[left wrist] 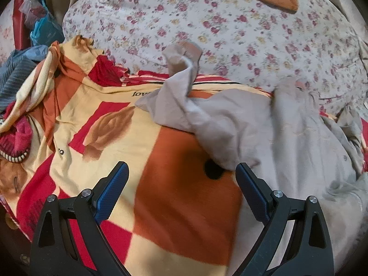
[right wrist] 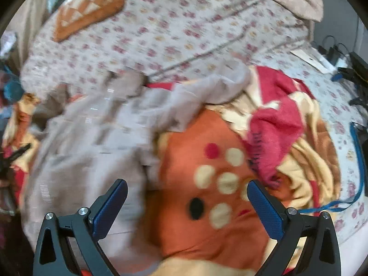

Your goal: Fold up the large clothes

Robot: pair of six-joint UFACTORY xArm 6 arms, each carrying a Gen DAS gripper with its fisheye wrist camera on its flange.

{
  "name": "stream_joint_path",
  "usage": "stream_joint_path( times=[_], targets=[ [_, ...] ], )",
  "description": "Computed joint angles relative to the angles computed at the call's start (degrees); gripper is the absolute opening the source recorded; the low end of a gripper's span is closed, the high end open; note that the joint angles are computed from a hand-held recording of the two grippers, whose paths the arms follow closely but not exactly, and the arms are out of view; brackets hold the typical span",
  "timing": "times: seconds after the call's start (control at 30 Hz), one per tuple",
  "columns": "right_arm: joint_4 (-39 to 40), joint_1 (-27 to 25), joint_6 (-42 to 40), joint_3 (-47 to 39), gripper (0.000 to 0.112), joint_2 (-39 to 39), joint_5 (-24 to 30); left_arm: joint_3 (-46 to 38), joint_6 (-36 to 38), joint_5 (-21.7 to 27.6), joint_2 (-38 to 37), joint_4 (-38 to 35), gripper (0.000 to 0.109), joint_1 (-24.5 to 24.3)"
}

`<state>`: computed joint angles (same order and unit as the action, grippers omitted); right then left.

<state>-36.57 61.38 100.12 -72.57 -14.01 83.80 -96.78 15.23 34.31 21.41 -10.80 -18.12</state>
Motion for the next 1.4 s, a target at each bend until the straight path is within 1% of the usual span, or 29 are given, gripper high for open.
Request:
stream_joint_path(
  times=[0.07,0.1,0.17,0.23,0.3,0.4,0.47,0.63,0.8,0.97,1.4],
  targets=[
    [-1.1,-0.7,-1.0,-2.6,0.103,2.2,-3.3,2.9,0.1,-1.2,-2.4,0.8,0.094,-0.7],
    [-1.5,-0.6,-1.2,-3.9,0.103,3.4,-4.0,3.8,0.0,-1.4,-3.2,1.2,0.094,-1.0],
    [-2.4,-1.9,-2.9,-6.2,0.103,6.5,-8.0,5.7,0.1,-1.5,-4.9,1.2,0.094,-1.7],
    [-1.6,-3.3,-6.3,-9.0,0.103,9.4,-9.2,6.5,0.3,-0.9,-5.9,0.9,0.094,-2.4],
    [-1.0,-4.0,-9.8,-12.5,0.103,12.7,-8.7,7.8,0.4,-1.2,-7.2,1.5,0.094,-3.2],
    [-1.1,-4.9,-11.0,-15.1,0.103,15.5,-9.9,9.8,-0.3,-2.8,-8.8,3.7,0.094,-4.5],
    [-0.6,-5.5,-12.1,-16.2,0.103,16.7,-10.5,9.8,-1.3,-2.5,-8.9,5.3,0.094,-5.1],
    [-0.4,-6.5,-12.8,-17.6,0.103,18.8,-10.9,8.7,-3.2,-0.9,-8.3,5.6,0.094,-5.8],
    [0.1,-6.8,-12.1,-16.7,0.103,18.8,-12.2,9.2,-4.8,-1.3,-8.4,7.6,0.094,-6.3],
    [0.0,-6.7,-13.7,-18.8,0.103,20.4,-10.9,8.6,-5.5,-0.9,-8.0,7.8,0.094,-6.4],
    [1.2,-8.0,-17.1,-23.4,0.103,24.5,-12.0,7.3,-6.7,-0.5,-7.3,9.4,0.094,-6.7]
  ],
)
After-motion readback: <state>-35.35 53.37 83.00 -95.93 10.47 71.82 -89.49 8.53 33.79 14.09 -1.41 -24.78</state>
